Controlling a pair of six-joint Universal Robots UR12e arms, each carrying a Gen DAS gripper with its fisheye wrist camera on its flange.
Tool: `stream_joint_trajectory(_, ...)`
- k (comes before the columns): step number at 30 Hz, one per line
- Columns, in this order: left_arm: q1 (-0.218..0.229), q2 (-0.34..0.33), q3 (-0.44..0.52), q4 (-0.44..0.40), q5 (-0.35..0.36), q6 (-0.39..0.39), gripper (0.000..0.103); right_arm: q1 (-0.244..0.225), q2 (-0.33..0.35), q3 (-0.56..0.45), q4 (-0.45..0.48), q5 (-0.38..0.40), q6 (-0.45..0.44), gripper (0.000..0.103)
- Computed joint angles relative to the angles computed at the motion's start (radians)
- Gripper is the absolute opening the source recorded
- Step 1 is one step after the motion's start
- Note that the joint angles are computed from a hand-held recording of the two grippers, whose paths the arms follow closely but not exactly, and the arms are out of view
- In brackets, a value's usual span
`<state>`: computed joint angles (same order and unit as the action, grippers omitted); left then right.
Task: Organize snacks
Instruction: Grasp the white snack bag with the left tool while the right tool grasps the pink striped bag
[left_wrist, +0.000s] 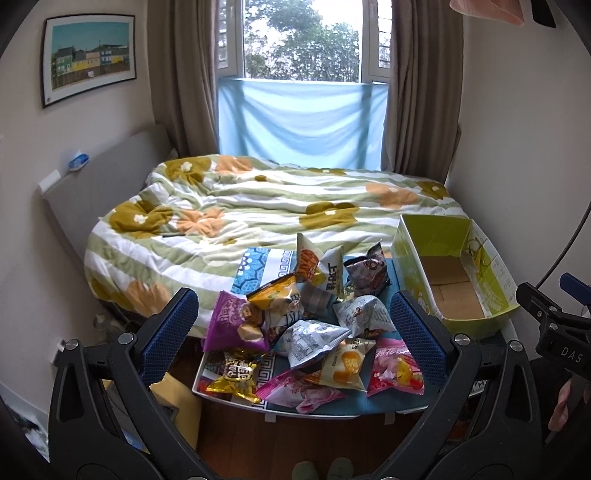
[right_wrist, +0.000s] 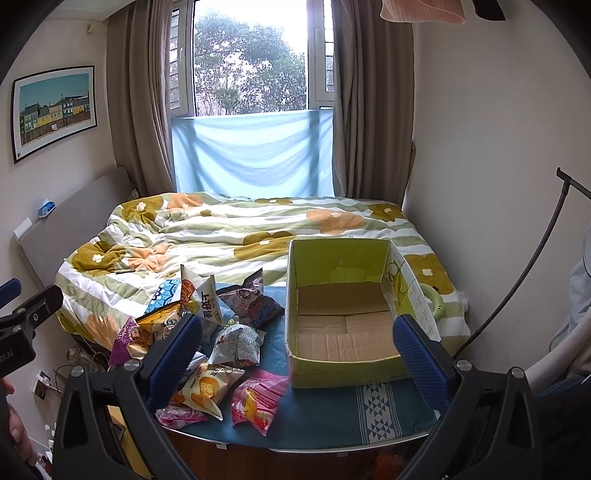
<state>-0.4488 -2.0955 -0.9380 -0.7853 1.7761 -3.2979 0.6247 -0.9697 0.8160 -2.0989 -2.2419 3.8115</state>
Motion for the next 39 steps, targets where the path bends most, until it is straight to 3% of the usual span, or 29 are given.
stream_joint_trajectory(4, 0.0, -0.01, -0.009, -0.088, -0.005, -0.054, 0.102, -0.02, -0.012, 0.041, 0.014, 0.091, 0.013, 0.102)
stream_joint_trajectory(7, 0.003, -0.014, -0.035, -0.112, -0.049, -0.075, 0.102, -0.038, -0.025, 0.094, 0.002, 0.175, 0.011, 0.102)
stream_joint_trajectory(13, 0.002, -0.066, -0.019, -0.173, -0.082, -0.045, 0.102, -0.067, -0.015, 0.144, 0.014, 0.312, 0.036, 0.102)
stream_joint_trajectory(18, 0.012, -0.137, 0.05, -0.225, -0.1, -0.017, 0.102, -0.083, 0.004, 0.167, -0.002, 0.393, 0.064, 0.102)
stream_joint_trajectory(33, 0.029, -0.325, 0.287, -0.41, -0.111, 0.161, 0.102, -0.108, 0.103, 0.094, 0.037, 0.52, 0.16, 0.102)
stream_joint_trajectory(37, 0.033, -0.352, 0.327, -0.435, -0.137, 0.187, 0.094, -0.108, 0.119, 0.078, 0.051, 0.524, 0.181, 0.102)
stream_joint_trajectory(39, 0.037, -0.356, 0.335, -0.438, -0.163, 0.197, 0.083, -0.109, 0.123, 0.076, 0.046, 0.523, 0.19, 0.102)
